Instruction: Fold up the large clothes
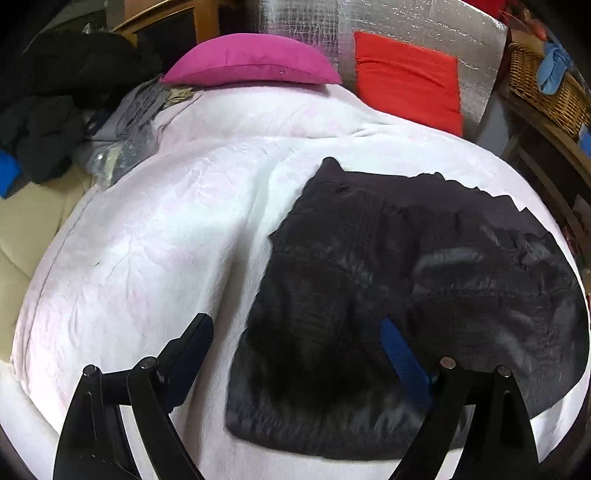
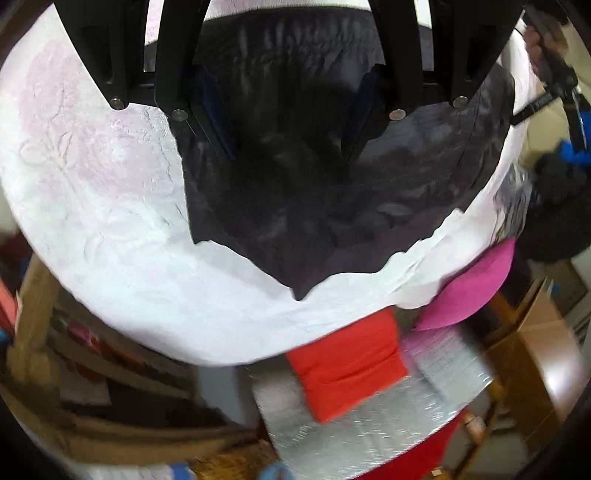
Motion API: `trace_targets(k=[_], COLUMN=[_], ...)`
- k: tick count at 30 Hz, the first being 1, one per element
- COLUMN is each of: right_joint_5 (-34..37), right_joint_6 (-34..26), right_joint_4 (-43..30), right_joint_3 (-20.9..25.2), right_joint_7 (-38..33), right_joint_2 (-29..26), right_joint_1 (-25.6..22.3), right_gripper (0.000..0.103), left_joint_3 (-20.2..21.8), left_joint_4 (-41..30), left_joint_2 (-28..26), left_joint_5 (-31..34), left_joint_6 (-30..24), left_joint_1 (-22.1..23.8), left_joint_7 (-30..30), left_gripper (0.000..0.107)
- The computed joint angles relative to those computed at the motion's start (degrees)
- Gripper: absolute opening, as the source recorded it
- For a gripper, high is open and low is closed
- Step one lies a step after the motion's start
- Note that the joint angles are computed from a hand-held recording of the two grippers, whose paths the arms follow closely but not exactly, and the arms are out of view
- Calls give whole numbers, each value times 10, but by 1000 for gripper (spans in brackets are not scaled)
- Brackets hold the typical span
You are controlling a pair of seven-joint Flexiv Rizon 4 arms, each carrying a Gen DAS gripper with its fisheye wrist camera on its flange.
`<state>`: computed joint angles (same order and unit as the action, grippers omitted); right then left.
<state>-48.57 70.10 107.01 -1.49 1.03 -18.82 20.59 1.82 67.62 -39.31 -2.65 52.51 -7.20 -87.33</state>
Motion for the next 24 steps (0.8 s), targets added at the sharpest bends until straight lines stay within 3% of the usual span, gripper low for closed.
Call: trace_targets(k=[3,6,9,12,15,18,24], right_joint_5=[34,84,87,37,-3,-68,-99], right_joint_6=[-62,-90,-118,-71,-58,-95,-162], right_joint_4=[-8,-17,-25,13,33,36,11], right_joint_3=[22,37,36,18,24,38,87], right_joint_7=[-25,-53,-70,17,72,110,108], right_joint_2=[-1,-17,-12,17,38,64,90], right_joint_1=[8,6,17,30,35,51,69], right_gripper=[63,64,64,66,67,76,76], left_joint_3=[43,33,34,49,66,84,86], left_joint_4=[-4,-8,6,65,117,176,257], left_joint_2=[-2,-15,-3,35,77,129,231], left_joint_5=[52,57,74,97,122,167,249], left_joint_6=[-18,-37,-11,51,72,101,126], left_joint_1=[-25,-17,-19,-32,-49,-72,-84], left_joint_7=[-40,-39,-33,-64,-105,-151,-216], left_gripper=[93,93,93,93,93,93,93])
